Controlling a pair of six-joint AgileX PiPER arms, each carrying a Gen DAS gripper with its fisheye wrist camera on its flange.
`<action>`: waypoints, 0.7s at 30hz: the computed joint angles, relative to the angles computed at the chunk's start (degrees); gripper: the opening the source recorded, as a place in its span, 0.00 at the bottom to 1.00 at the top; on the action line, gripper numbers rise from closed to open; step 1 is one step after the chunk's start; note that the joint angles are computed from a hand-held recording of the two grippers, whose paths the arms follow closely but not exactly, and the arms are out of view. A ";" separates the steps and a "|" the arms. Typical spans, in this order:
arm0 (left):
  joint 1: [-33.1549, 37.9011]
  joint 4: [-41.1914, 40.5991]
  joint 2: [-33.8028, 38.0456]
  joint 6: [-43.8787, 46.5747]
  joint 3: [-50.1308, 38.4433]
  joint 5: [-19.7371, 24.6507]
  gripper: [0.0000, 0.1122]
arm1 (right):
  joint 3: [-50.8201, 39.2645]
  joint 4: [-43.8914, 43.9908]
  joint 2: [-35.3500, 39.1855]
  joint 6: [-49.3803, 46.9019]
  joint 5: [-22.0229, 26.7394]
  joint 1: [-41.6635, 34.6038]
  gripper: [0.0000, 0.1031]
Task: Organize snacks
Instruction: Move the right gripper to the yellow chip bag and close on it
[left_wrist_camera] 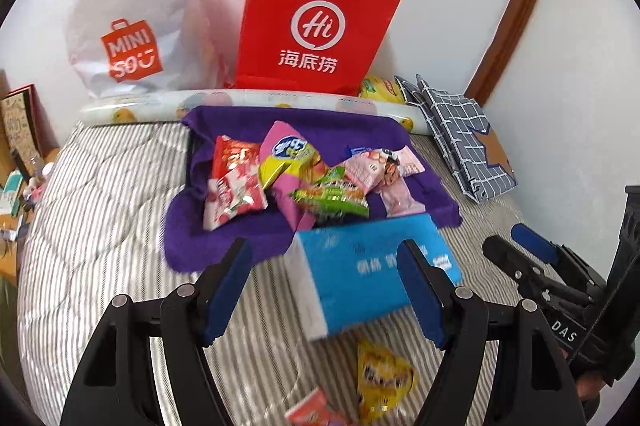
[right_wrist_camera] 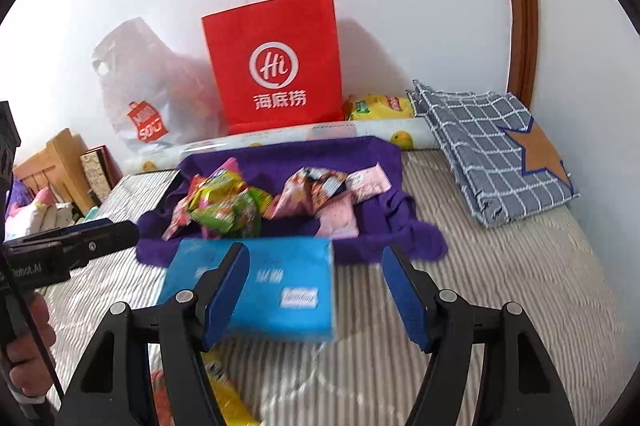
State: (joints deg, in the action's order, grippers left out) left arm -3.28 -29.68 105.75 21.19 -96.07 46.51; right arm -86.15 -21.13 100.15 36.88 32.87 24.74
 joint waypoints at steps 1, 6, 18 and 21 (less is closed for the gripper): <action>0.28 0.01 -0.89 0.20 1.15 -0.18 0.66 | 1.01 -0.33 -0.67 0.53 -0.01 0.50 0.65; 1.72 -0.20 -5.23 1.05 6.72 -0.88 0.66 | 6.40 -1.56 -4.06 4.03 -0.57 3.04 0.65; 5.16 2.30 -12.34 1.01 16.21 -2.52 0.66 | 13.02 -3.22 -7.92 10.45 -0.31 8.23 0.65; 6.14 2.37 -12.67 0.78 16.94 -2.18 0.66 | 13.09 -1.06 -7.21 8.84 -0.52 8.72 0.65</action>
State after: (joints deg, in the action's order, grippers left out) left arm 2.85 -27.32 93.07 21.97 -79.13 44.33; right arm -73.06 -22.19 92.94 45.72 32.35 33.46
